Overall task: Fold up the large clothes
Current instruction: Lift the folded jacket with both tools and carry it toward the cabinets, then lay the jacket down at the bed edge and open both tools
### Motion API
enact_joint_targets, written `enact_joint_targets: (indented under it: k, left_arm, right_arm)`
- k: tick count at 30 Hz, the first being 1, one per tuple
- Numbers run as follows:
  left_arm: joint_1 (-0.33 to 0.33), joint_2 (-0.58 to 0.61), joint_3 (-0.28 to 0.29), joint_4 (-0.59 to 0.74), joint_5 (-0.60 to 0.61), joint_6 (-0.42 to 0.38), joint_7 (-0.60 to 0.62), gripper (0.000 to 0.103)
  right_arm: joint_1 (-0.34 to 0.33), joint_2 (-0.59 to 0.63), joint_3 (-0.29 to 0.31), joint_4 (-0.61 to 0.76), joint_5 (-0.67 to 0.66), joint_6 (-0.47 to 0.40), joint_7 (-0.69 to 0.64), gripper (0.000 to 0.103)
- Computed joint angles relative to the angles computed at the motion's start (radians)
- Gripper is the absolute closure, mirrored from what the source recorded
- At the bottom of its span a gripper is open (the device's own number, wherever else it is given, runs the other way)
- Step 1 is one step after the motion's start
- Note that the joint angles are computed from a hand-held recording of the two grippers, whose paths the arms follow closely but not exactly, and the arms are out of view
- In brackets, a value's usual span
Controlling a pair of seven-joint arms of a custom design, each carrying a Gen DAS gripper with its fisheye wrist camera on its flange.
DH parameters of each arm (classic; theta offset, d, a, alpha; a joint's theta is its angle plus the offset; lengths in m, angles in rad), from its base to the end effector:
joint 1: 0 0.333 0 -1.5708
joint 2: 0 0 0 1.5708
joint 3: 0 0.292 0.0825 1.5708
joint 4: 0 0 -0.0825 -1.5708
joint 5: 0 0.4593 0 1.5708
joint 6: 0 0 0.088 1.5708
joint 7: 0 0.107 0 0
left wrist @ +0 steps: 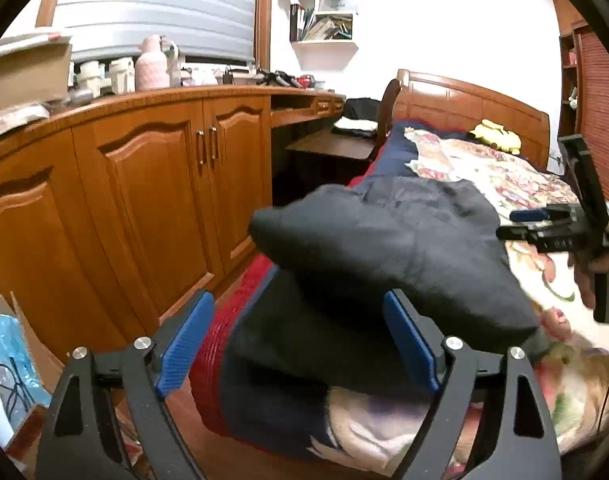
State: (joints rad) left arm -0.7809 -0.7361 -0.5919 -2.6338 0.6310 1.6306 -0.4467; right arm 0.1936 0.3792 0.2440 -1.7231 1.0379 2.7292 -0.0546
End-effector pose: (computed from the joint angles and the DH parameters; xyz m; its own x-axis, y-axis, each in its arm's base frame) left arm 0.1594 -0.3646 0.4097 0.6150 -0.7878 0.0325 -0.3648 -0.3209 -0.8740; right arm 0.6961 0.2727 0.3656 0.8677 -0.4651 0.1755 -0.1650 -0.6024 -0.7810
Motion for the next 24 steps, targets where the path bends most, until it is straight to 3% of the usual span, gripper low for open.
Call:
enact_joint_targets:
  k: [2, 5, 9, 24]
  left_arm:
    - [0.002, 0.004, -0.003, 0.015, 0.004, -0.005, 0.005, 0.015]
    - [0.009, 0.023, -0.001, 0.043, 0.011, -0.004, 0.031, 0.000]
    - [0.038, 0.098, -0.024, 0.120, 0.039, -0.033, 0.047, 0.000]
    - [0.092, 0.371, -0.037, 0.357, 0.202, 0.020, 0.041, 0.000]
  right_arm:
    - [-0.037, -0.059, 0.010, -0.067, 0.067, -0.052, -0.075, 0.033]
    - [-0.043, -0.105, -0.014, -0.117, 0.120, -0.109, -0.141, 0.033]
    - [-0.047, -0.131, -0.061, -0.129, 0.154, -0.200, -0.173, 0.033]
    - [-0.066, -0.294, -0.185, -0.301, 0.326, -0.308, -0.349, 0.028]
